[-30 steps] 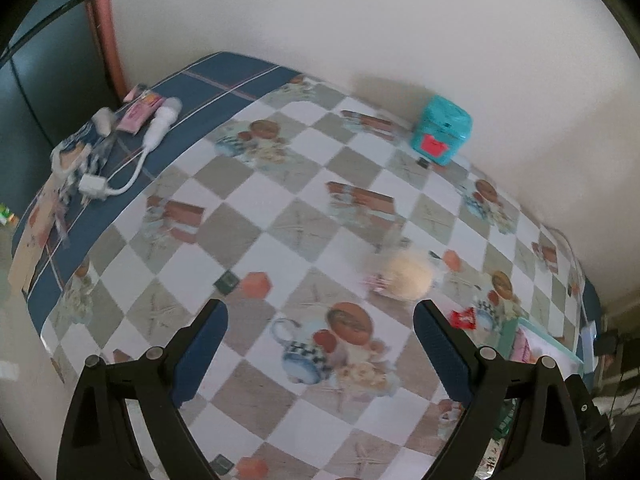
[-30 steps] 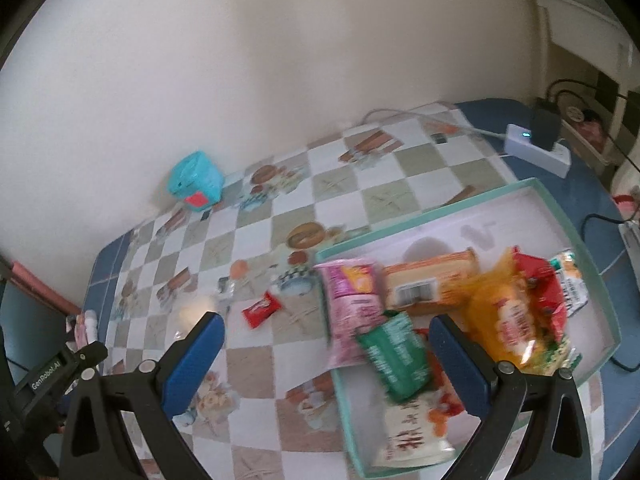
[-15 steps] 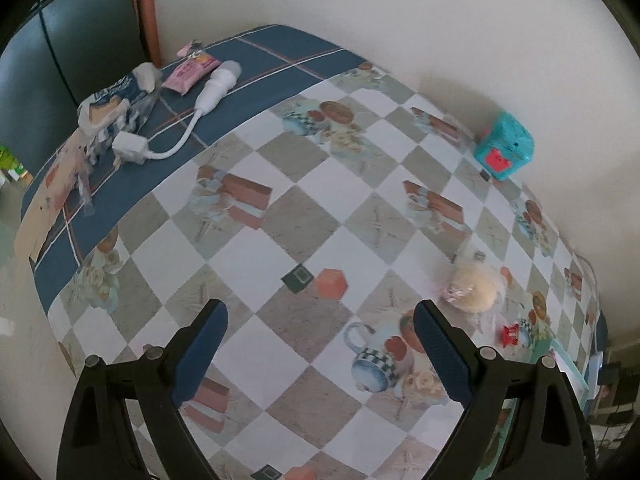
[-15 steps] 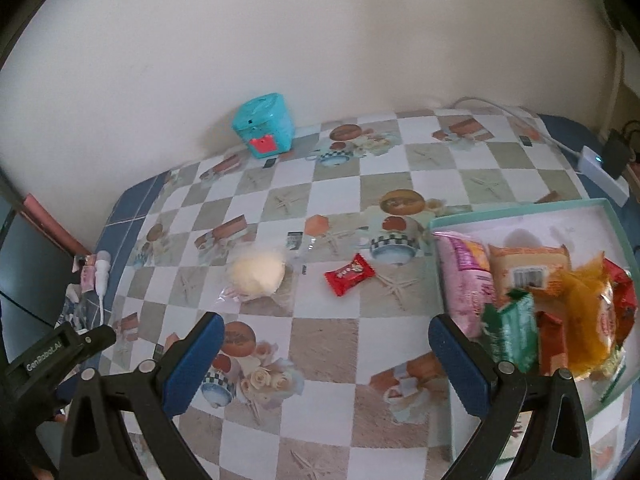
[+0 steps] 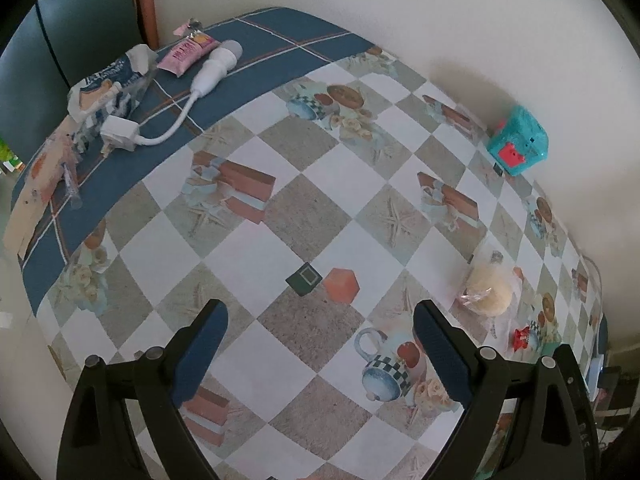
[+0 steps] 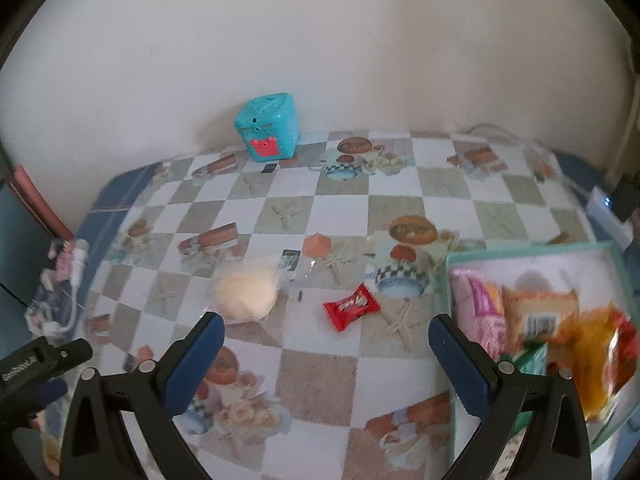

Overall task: Organize snacks
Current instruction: 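Move both grippers back toward the wrapped bun and small red candy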

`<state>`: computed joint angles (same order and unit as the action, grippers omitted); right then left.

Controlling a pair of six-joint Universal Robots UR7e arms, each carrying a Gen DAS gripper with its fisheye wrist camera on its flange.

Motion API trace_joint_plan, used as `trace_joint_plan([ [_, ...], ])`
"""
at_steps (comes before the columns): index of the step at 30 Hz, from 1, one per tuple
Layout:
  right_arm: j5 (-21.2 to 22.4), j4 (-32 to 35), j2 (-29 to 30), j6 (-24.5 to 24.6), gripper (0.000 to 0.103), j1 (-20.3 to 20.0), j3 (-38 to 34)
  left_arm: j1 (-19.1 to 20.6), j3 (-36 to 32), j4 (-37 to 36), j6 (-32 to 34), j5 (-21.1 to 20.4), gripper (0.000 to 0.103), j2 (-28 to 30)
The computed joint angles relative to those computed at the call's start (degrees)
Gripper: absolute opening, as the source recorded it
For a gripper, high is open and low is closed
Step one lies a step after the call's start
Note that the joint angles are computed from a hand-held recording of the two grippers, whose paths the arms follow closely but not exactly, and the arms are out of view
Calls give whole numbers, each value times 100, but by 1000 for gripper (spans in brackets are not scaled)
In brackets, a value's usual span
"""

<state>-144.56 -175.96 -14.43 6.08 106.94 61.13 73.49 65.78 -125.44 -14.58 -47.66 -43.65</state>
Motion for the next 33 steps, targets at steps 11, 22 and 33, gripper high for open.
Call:
trace_joint_plan([
  [11, -46, 338, 206, 140, 103, -178, -404, 0, -86, 34, 151, 32, 94, 226],
  [22, -16, 362, 452, -64, 101, -258, -814, 25, -367, -299, 591, 19, 94, 556],
  [33, 144, 440, 640, -286, 91, -364, -1096, 42, -692, -651, 899, 27, 94, 841],
])
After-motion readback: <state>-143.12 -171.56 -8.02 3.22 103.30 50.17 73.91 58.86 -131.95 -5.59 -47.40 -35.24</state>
